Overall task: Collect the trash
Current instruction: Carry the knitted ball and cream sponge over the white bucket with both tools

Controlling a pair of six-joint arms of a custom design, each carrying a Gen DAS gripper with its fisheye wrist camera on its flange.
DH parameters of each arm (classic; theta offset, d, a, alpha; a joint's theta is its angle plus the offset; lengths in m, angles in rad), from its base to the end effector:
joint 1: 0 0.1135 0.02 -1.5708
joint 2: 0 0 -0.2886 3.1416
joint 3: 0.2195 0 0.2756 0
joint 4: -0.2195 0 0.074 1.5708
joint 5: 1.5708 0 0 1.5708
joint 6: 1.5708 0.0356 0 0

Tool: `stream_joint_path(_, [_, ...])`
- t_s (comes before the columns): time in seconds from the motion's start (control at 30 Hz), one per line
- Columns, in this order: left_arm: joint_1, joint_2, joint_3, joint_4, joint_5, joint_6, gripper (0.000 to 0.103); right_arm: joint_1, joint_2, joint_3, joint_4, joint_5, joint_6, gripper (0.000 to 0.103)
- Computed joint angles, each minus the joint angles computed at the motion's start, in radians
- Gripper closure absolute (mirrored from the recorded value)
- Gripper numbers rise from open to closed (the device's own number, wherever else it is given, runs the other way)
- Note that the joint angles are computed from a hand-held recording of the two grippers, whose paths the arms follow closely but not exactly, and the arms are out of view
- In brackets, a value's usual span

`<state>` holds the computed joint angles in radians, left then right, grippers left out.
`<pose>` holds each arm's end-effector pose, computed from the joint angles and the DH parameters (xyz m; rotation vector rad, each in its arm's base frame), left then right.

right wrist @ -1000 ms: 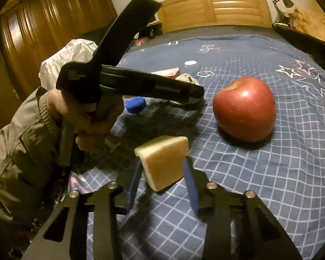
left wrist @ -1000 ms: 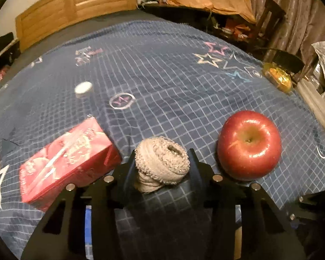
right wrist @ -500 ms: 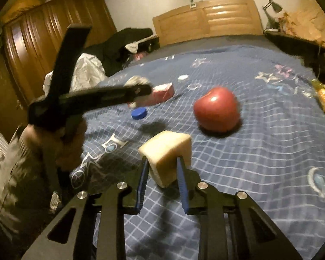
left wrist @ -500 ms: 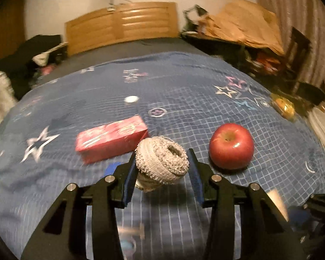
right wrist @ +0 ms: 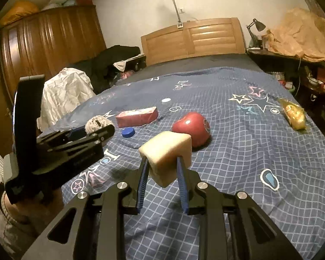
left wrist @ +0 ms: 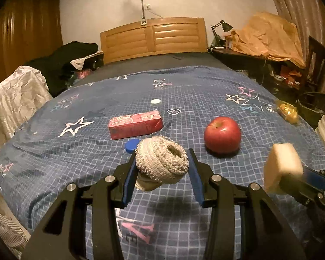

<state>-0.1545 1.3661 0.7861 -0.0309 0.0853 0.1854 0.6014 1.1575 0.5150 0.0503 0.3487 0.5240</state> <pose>0.3047 -0.0505 0.2361 0.4164 2.1400 -0.0755 0.2085 0.1283 0.2047 0.1171 2.1333 0.2874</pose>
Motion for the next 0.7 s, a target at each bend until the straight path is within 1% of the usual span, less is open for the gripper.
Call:
stream_joint_path(0.07, [-0.01,-0.026,-0.016,0.004,-0.013,0.002,0.061,0.016,-0.028,0.002,-0.025,0.023,-0.001,0.075])
stream_joint_path(0.13, [-0.022,-0.048,-0.029,0.005,-0.024,0.0,0.061,0.058,-0.061,0.003,-0.062,0.07,0.018,0.076])
stream_joint_path(0.37, [-0.069,-0.108,-0.035,-0.018,-0.048,-0.015,0.061,0.067,-0.177,-0.023,-0.13,0.122,0.045,0.075])
stream_joint_path(0.57, [-0.143,-0.141,-0.014,-0.047,-0.068,-0.034,0.061,0.031,-0.335,-0.053,-0.234,0.146,0.065,0.075])
stream_joint_path(0.67, [-0.196,-0.146,0.007,-0.064,-0.087,-0.046,0.061,-0.01,-0.439,-0.069,-0.306,0.148,0.065,0.075])
stream_joint_path(0.7, [-0.21,-0.144,0.013,-0.067,-0.092,-0.05,0.061,-0.035,-0.495,-0.074,-0.349,0.146,0.063,0.075])
